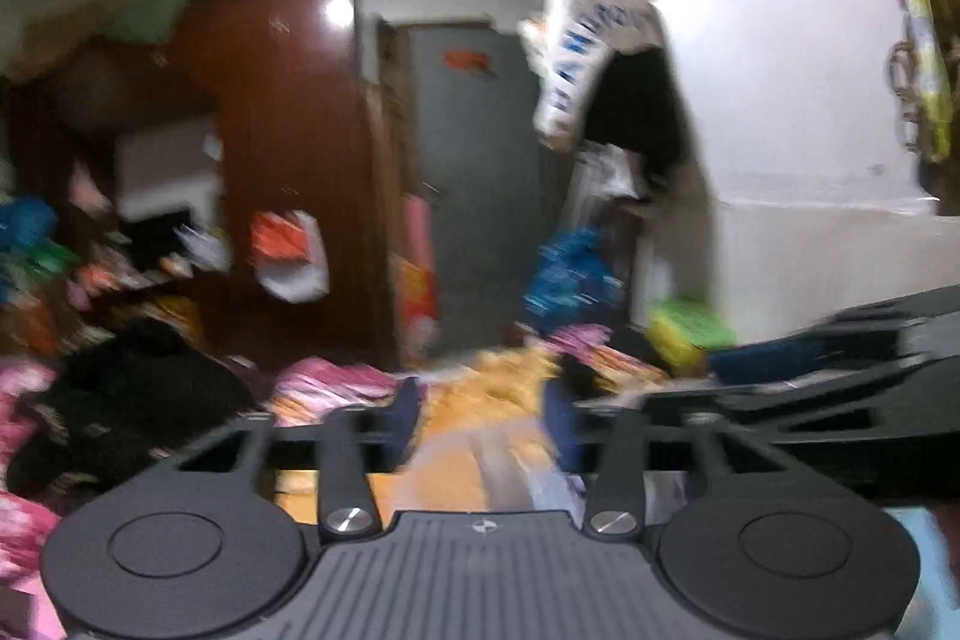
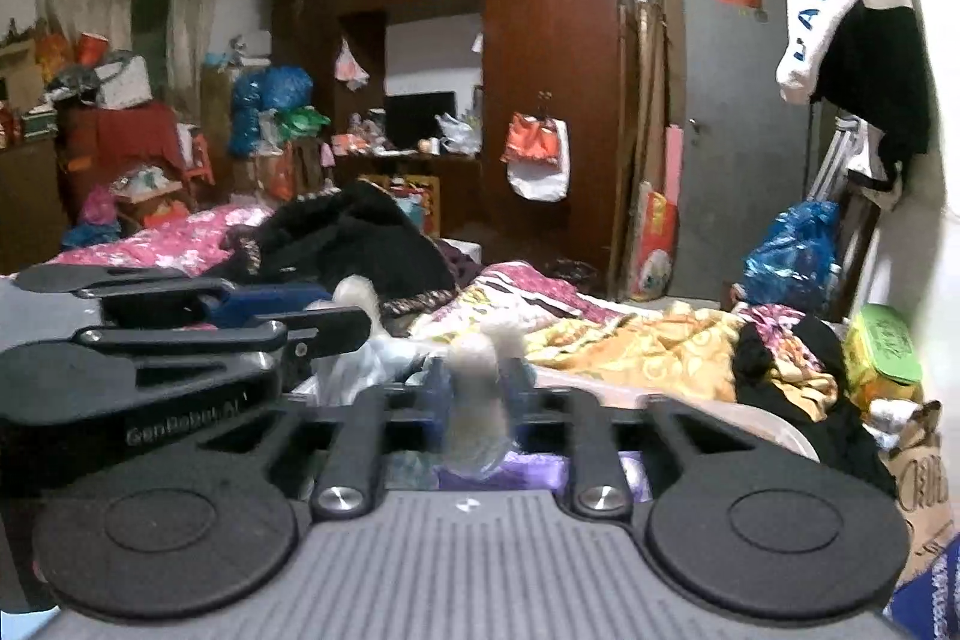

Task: Organize objects
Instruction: 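Drop the white socks into the white basket, then grasp the bagged pink box with the left tool while the right tool grasps the white roll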

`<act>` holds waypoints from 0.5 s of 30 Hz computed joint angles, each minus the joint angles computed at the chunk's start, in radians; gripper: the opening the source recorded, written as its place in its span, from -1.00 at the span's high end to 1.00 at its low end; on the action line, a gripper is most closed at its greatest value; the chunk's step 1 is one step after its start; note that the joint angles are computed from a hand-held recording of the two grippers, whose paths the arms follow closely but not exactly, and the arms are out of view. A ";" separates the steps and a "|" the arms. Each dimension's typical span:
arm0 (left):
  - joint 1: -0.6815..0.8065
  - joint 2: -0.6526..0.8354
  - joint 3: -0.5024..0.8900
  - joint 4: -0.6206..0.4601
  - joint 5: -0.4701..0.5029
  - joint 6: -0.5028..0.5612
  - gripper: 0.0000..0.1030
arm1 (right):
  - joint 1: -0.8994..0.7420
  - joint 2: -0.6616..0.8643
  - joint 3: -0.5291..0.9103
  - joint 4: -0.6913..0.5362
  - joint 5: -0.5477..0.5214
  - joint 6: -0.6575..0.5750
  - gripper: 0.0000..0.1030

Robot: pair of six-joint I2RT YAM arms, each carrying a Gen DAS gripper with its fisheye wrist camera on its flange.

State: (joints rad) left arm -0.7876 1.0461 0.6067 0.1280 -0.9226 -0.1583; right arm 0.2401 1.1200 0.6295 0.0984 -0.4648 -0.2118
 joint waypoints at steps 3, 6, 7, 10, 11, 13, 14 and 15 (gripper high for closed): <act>-0.067 -0.128 -0.068 0.003 -0.042 -0.028 -0.47 | -0.059 -0.127 -0.060 0.001 -0.009 0.005 -0.93; -0.247 -0.227 -0.101 -0.126 -0.197 -0.131 -0.57 | -0.254 -0.299 -0.154 -0.017 -0.235 0.025 -1.00; -0.328 -0.245 -0.109 -0.203 -0.254 -0.204 -0.65 | -0.332 -0.347 -0.178 -0.039 -0.310 0.016 -1.00; -0.526 -0.176 -0.099 -0.513 -0.339 -0.592 -0.67 | -0.646 -0.447 -0.244 -0.193 -0.576 -0.112 -1.00; -0.570 -0.128 -0.100 -0.578 -0.337 -0.717 -0.67 | -0.717 -0.437 -0.255 -0.229 -0.627 -0.162 -1.00; -0.557 -0.032 -0.124 -0.495 -0.257 -0.749 -0.67 | -0.900 -0.351 -0.277 -0.357 -0.732 -0.372 -1.00; -0.552 0.007 -0.125 -0.474 -0.231 -0.758 -0.67 | -0.934 -0.295 -0.269 -0.407 -0.719 -0.458 -1.00; -0.542 0.048 -0.121 -0.445 -0.208 -0.751 -0.67 | -0.953 -0.252 -0.271 -0.420 -0.701 -0.505 -1.00</act>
State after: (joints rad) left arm -1.3293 1.0937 0.4854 -0.3172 -1.1301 -0.9091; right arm -0.7129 0.8676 0.3584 -0.3216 -1.1655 -0.7172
